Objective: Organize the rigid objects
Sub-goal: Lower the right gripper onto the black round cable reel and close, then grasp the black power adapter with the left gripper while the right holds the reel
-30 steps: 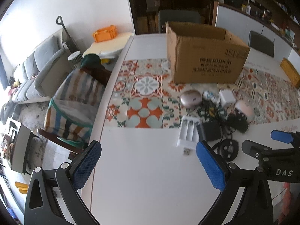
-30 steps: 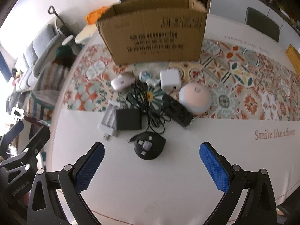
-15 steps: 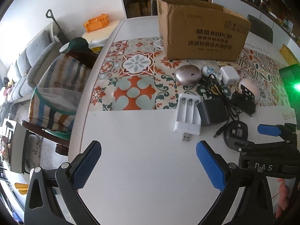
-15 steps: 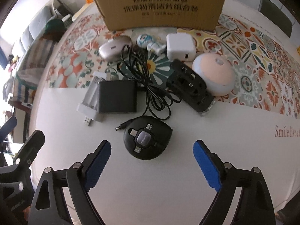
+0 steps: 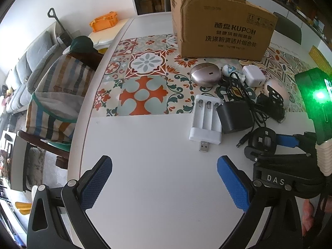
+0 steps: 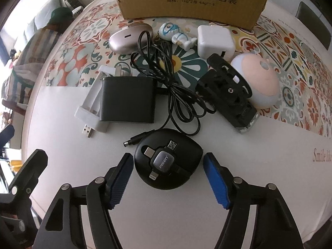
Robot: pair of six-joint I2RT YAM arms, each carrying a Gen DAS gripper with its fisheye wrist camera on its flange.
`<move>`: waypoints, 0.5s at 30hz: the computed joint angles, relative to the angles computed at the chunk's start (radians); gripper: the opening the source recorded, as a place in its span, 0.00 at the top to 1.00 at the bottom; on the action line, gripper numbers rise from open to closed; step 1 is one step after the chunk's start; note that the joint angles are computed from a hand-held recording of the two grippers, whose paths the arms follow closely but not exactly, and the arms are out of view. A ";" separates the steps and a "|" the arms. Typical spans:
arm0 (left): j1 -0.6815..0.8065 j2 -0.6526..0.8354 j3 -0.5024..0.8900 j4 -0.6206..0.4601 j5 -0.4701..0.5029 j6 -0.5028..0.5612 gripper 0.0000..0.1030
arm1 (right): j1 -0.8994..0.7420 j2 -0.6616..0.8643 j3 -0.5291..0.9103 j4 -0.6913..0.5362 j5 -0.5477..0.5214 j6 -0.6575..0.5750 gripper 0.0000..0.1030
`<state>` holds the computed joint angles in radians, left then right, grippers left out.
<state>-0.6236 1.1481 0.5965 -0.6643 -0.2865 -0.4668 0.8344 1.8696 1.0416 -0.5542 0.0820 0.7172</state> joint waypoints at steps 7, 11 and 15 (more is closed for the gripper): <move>-0.033 0.011 0.012 0.001 -0.017 -0.009 0.00 | 0.011 -0.007 -0.017 0.031 0.029 0.001 0.39; -0.048 0.014 0.021 0.004 -0.024 -0.013 0.00 | 0.005 -0.056 -0.075 0.061 0.015 0.003 0.40; -0.076 0.023 0.036 0.004 -0.040 -0.023 0.00 | -0.008 -0.114 -0.128 0.075 -0.012 0.015 0.40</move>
<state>-0.6991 1.1708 0.6323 -0.6605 -0.3263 -0.4903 0.8269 1.7552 0.9134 -0.4792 0.0702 0.7321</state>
